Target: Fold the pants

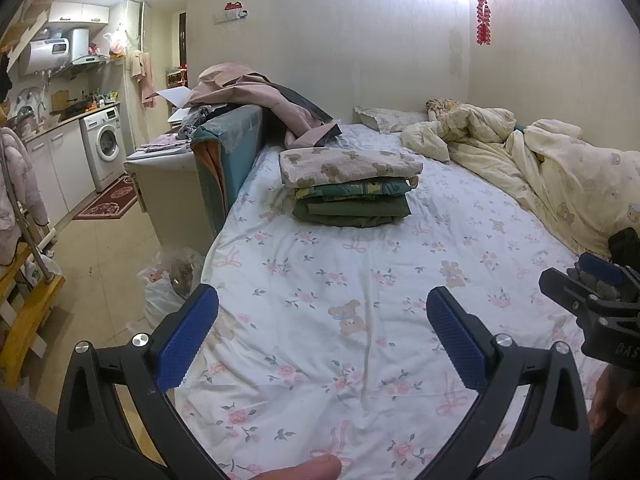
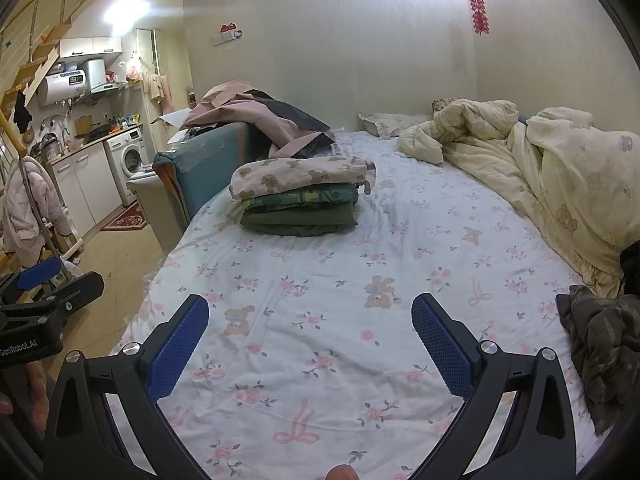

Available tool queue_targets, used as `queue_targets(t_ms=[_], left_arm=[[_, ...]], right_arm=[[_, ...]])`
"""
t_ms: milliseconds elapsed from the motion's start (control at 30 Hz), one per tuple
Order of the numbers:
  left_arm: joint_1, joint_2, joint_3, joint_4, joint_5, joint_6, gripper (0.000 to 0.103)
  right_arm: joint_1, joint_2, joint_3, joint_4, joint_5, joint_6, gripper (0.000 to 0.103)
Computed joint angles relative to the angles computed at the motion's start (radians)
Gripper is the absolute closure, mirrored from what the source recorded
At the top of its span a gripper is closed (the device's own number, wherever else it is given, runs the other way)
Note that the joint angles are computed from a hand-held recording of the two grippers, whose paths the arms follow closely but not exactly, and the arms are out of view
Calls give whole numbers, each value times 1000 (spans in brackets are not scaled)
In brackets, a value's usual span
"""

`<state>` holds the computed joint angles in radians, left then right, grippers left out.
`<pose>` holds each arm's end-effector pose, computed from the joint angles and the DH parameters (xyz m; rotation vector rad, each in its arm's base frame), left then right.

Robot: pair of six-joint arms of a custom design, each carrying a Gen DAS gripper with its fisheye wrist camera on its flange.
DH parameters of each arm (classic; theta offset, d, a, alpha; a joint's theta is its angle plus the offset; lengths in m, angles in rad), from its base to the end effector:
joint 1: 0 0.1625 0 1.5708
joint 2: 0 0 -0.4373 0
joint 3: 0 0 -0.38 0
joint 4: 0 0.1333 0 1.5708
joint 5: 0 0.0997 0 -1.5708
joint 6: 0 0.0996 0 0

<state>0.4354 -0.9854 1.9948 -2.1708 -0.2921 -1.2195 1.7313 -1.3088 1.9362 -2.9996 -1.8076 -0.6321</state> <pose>-0.3786 -0.4283 0.1393 0.2257 2.0228 -1.2214 0.1980 -0.5350 0.3661 0.8695 -2.4124 0.9837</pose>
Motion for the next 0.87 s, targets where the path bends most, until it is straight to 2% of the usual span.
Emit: queue_targets(t_ms=[167,867], left_arm=[[3,-3,-3,37,5,-15,0],[5,-5,1,14,-2,0,0]], right_arm=[[6,2,3,-8,-12,6,0],[8,3,17,-27,-24,9,0]])
